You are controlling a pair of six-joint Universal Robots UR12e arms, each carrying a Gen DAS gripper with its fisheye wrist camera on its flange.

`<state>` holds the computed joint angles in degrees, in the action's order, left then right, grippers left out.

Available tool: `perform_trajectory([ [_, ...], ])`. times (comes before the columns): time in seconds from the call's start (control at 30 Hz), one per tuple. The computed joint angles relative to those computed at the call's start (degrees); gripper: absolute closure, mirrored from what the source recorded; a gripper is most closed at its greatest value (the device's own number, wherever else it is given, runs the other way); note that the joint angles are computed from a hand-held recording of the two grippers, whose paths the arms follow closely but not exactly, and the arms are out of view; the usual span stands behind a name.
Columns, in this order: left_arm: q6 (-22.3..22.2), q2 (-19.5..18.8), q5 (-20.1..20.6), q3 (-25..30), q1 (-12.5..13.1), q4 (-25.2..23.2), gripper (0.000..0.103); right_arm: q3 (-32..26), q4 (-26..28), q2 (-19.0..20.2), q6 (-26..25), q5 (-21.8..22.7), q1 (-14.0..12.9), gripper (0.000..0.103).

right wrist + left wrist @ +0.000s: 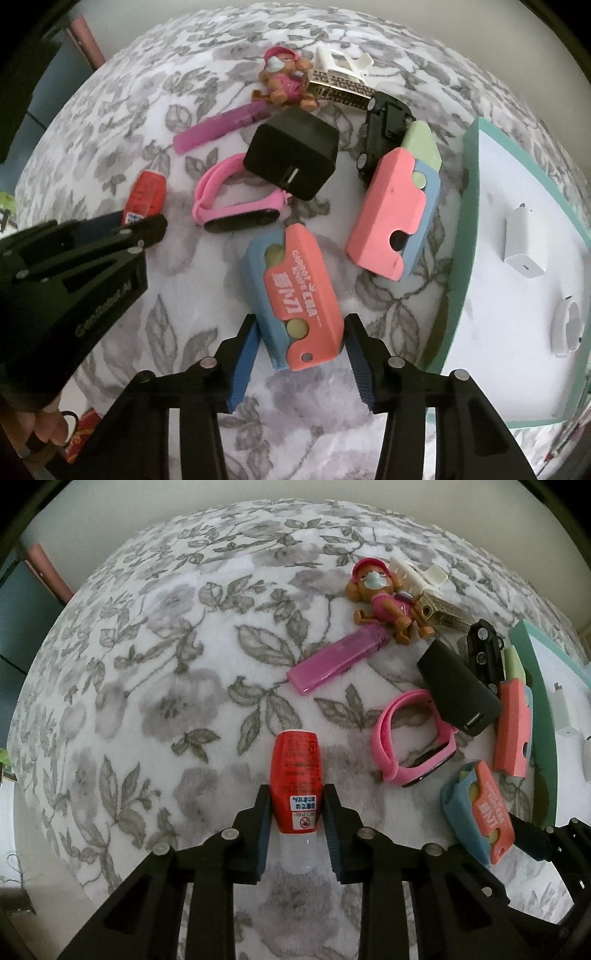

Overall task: Organize rigid objects
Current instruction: 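Grasp the red roll-on bottle with the left tool while the right tool grasps the carpet knife, then carry the red bottle and carpet knife into the tray with both tools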

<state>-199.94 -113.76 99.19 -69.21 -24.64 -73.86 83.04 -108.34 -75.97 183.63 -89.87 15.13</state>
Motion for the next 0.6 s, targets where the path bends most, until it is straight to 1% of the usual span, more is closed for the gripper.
perform_trajectory([
  [0.2,-2.07,-0.15,0.10,0.57,0.00,-1.22,0.075,0.40,0.11,-0.57,0.56,1.14,-0.22,0.057],
  [0.43,-3.91,-0.19,0.45,1.87,0.19,-1.98,0.076,0.88,-1.45,-1.74,1.22,4.86,-1.84,0.057],
  [0.6,-4.01,-0.35,0.86,3.79,-0.03,-1.77,0.076,1.38,-3.42,-2.82,2.55,7.66,-3.20,0.057],
])
